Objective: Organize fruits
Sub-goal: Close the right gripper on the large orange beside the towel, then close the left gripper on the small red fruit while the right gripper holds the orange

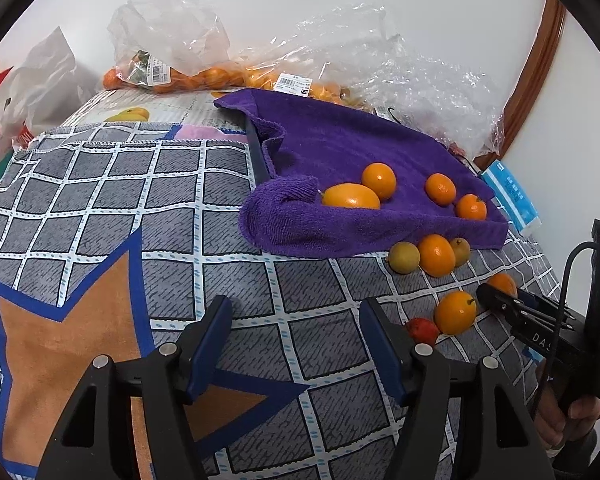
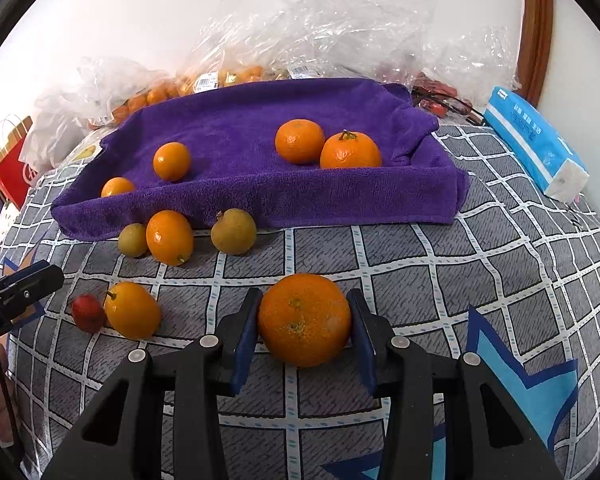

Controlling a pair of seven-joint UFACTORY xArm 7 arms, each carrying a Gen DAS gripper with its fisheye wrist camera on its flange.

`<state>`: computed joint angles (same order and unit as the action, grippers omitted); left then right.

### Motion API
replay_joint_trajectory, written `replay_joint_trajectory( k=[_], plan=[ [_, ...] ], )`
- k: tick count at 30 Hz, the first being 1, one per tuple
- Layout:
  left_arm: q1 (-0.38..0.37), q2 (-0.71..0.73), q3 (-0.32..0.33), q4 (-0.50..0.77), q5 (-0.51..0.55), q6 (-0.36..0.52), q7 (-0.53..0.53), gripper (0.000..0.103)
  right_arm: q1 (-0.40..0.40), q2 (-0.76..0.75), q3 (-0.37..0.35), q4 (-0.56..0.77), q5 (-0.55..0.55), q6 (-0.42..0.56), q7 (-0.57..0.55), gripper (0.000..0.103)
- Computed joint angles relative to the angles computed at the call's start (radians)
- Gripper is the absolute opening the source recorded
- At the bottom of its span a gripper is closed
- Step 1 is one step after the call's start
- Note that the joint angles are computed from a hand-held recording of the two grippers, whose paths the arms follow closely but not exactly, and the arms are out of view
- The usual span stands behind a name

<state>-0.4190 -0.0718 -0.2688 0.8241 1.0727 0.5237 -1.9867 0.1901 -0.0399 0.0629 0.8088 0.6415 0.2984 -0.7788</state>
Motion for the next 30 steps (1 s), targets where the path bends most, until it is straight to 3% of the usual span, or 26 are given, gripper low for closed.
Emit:
replay_joint_trajectory(
  k=[13, 30],
  plan=[
    [0.004, -0.011, -0.005, -0.009, 0.057, -0.031, -0.056, 0.062, 0.017, -0.026, -0.018, -0.006, 0.161, 0.022, -0.156, 0.042],
    [-0.008, -0.028, -0.025, 0.015, 0.045, -0.035, -0.009, 0.065, 0.008, -0.051, -0.039, 0.002, 0.338, 0.085, -0.298, 0.042]
  ],
)
